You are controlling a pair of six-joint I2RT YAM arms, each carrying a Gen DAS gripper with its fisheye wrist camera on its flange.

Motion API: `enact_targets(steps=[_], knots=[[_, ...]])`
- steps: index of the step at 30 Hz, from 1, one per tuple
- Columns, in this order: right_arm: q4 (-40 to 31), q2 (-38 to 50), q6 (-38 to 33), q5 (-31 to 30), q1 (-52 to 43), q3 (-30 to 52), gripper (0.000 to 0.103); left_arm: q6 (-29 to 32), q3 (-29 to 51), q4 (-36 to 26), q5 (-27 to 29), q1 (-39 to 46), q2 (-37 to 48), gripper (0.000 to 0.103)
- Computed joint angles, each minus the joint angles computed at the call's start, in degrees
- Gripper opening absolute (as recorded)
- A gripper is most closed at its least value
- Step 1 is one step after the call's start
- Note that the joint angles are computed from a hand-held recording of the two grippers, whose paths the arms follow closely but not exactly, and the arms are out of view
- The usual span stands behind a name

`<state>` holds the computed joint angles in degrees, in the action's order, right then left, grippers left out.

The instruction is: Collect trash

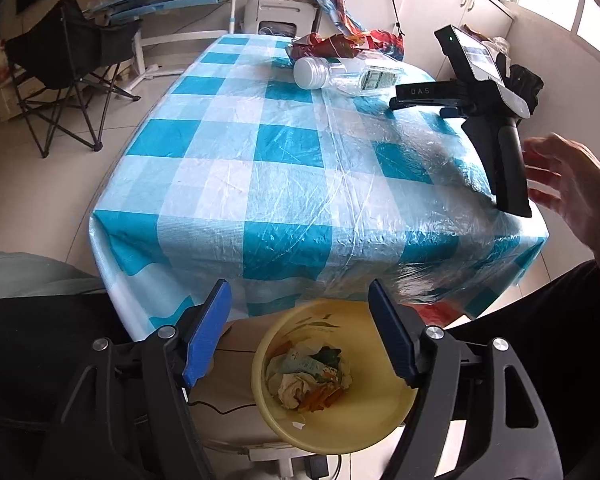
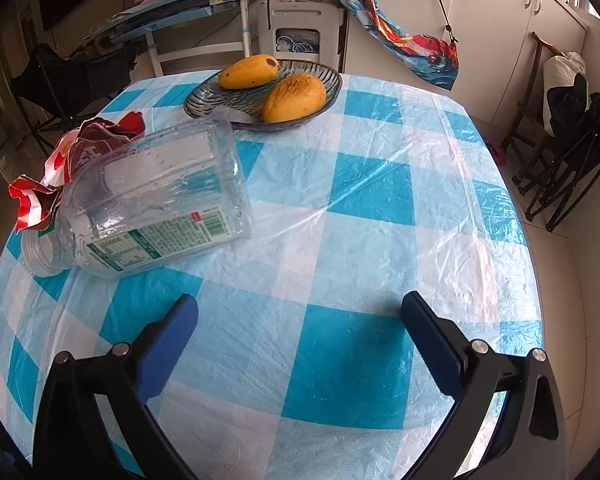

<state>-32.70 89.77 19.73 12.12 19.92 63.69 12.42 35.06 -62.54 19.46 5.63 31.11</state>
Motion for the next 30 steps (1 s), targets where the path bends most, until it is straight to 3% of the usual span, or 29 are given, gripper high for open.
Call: enact_targets(steps=[5,11,21,25,30], knots=[[0.0,0.1,0.0,0.0,0.0,0.1,0.097,1.2,0.1,-0.6,2.4,4.3,0.2,0.073],[0.0,0.0,0.0,0.0,0.0,0.0,0.097,-0.8,-0.8,0.2,-2.0,-0.4,-1.1,0.074],[0.0,0.1,0.0,0.0,0.0,0.1,0.097,-1.2,-2.4,0.3,-3.8,-3.4,-0.2,0.076],[0.0,0.2,0.0,0.1,0.1,0.1,0.097,-0.7,-2.5,0.5,-2.7,-3.9,1.3,0.076],[0.0,0.1,0.0,0.0,0.0,0.1,0.097,3.5,-1.8,0.1,2.4,3.6,5.3,0.077]])
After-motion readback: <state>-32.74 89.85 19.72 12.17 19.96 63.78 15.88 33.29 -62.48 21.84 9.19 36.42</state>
